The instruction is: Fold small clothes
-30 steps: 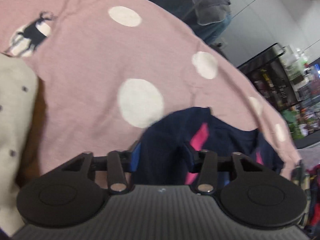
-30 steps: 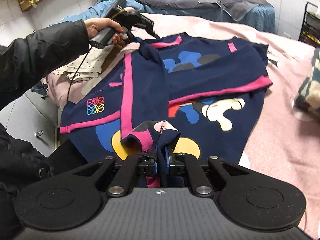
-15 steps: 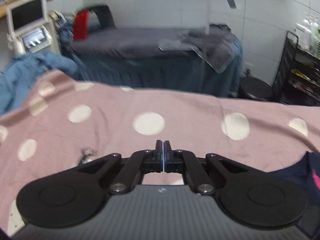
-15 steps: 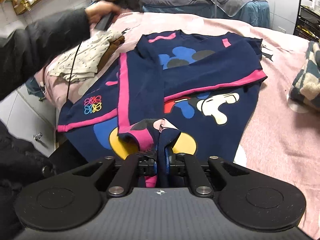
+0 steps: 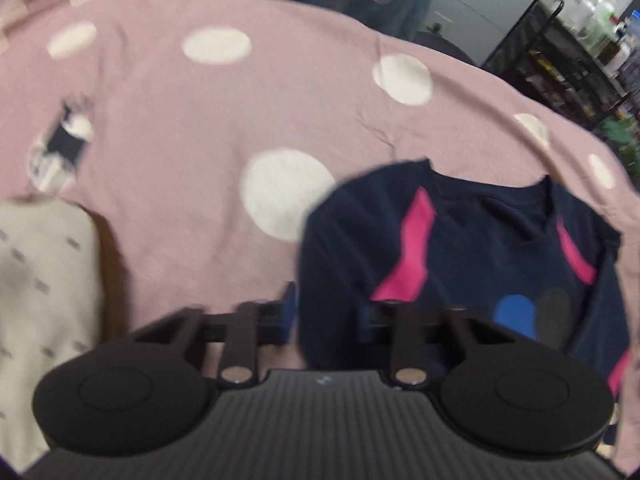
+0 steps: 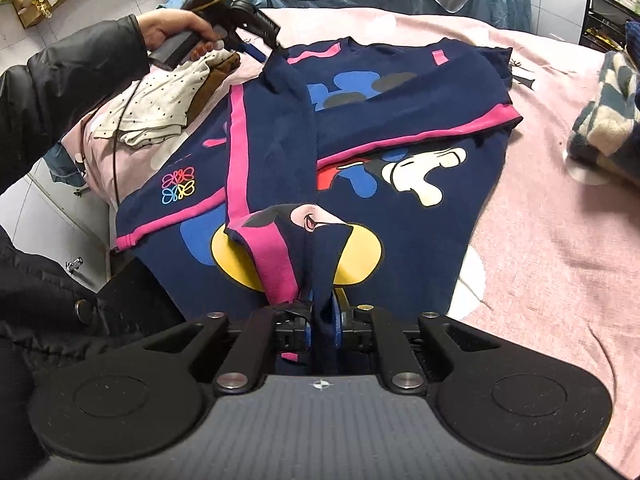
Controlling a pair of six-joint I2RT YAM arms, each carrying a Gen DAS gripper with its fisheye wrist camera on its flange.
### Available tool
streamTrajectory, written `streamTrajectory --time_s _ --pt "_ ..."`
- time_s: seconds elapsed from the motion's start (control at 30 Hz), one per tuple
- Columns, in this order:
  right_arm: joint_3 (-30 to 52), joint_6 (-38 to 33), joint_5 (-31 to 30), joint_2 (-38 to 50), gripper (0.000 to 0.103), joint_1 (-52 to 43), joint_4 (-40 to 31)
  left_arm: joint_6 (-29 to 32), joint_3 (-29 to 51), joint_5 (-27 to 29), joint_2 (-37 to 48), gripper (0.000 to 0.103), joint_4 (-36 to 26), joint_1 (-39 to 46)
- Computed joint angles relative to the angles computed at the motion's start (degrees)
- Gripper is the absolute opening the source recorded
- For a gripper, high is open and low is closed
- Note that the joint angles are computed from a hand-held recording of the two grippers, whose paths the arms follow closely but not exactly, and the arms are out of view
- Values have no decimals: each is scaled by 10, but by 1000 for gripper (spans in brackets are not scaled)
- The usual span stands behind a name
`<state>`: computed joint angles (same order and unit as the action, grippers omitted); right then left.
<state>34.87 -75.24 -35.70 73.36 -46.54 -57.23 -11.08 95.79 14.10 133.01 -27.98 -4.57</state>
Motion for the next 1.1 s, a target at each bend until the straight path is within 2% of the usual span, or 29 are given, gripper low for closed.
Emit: streamTrajectory --time_s 0.03,0.07,0.1,0.13,0.17,0.2,0.3,0.33,0.37,0.4,0.43,0.47,0.53,0.6,0.63,0.73,0.8,0.83,0.87,0.9,0.93,0.97,1.03,1.1 --pt "-1 2 -1 -1 18 0 1 4 -1 -3 0 10 10 -5" --pt "-2 4 -2 -3 18 -2 1 16 1 -41 -6 9 15 -18" --pt "-3 5 -3 -5 18 -4 0 31 -1 -95 -12 2 35 -31" --pt "-4 5 -4 -7 18 -6 -2 42 -7 -152 -18 2 69 -43" --pt "-5 4 -4 -10 18 -8 -3 43 -2 -192 -18 0 88 -49" --pt "-5 2 -4 -11 18 -12 -5 37 24 -207 -5 0 80 -49" --pt "-3 1 -3 -11 18 -13 -7 -9 137 -116 55 2 -12 -31" --pt "-2 -1 -2 -12 18 -15 -10 -18 135 -114 53 4 -9 -32" --pt "-1 -5 -1 -14 22 -17 -13 -17 113 -124 41 14 9 -36" --pt "1 -14 -3 -15 25 -25 -19 -7 98 -133 30 45 15 -40" --pt "5 -26 -8 -13 30 -37 -28 3 84 -142 18 63 15 -42" --pt "12 -33 -10 -7 31 -46 -38 7 54 -158 -2 90 26 -44" --pt "38 -48 -13 15 31 -68 -64 19 -45 -170 -65 94 84 -44" --pt "63 -65 -28 28 34 -90 -91 32 -102 -140 -109 94 90 -37" --pt "73 -71 -37 35 40 -97 -97 32 -133 -127 -131 94 94 -36" --pt "73 -66 -33 52 80 -88 -77 37 -224 -88 -190 94 117 -41" --pt "50 -53 -31 57 80 -74 -48 50 -272 -79 -223 94 122 -53" --pt "38 -50 -31 67 74 -64 -32 56 -289 -77 -234 94 121 -60" --pt "24 -35 -27 70 57 -50 -11 58 -307 -76 -247 94 123 -67" --pt "16 -25 -21 71 45 -40 0 60 -322 -75 -258 94 123 -73" --pt "10 -32 -25 68 25 -34 0 65 -334 -73 -268 94 122 -77" --pt "14 -55 -34 65 11 -37 -20 69 -344 -69 -278 94 120 -78" --pt "52 -100 -52 77 9 -55 -98 71 -362 -68 -302 94 117 -78" --pt "112 -163 -65 93 9 -92 -206 73 -377 -75 -329 94 115 -77"
